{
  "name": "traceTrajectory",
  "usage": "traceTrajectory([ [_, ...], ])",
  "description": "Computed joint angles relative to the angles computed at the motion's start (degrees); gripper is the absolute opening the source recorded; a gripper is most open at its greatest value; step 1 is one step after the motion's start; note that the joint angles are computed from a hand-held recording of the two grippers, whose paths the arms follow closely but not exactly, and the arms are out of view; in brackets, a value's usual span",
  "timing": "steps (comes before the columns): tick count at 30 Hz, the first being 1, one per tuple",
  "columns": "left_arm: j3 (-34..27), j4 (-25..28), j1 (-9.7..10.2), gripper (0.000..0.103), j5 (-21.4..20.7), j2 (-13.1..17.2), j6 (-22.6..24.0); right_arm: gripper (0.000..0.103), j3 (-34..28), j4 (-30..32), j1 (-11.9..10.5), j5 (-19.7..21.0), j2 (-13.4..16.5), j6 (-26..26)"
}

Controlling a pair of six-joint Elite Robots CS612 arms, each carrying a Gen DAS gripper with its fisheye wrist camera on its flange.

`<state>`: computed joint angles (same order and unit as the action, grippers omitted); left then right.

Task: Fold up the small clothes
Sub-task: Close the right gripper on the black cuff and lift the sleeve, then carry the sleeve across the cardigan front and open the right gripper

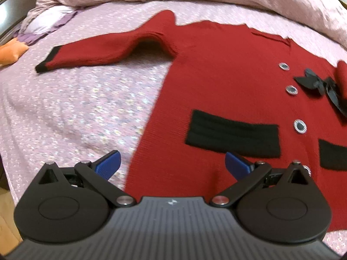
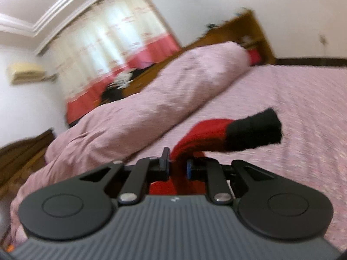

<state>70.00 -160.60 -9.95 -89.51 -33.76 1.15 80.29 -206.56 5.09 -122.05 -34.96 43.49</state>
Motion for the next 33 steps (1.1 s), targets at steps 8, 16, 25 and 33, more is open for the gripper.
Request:
traceTrajectory([
  [8, -0.9, -1.2, 1.72, 0.103, 1.1, 0.3, -2.9, 0.017, -6.3, 0.2, 1.8, 8.2, 1.7, -6.4],
  [16, -2.7, -1.6, 3.33, 0.103, 1.0, 1.2, -4.9, 0.017, -14.7, 4.8, 3.7, 12.6, 5.1, -12.1],
  [25, -4.3, -0.8, 4.39, 0.103, 1.3, 2.0, -6.5, 0.017, -28.3, 20.1, 5.3, 17.3, 12.1, -20.4],
  [33, -5.9, 0.0, 5.03, 0.103, 1.9, 2.8, -7.0, 0.019, -37.6, 31.7, 6.5, 21.8, 17.2, -26.0],
])
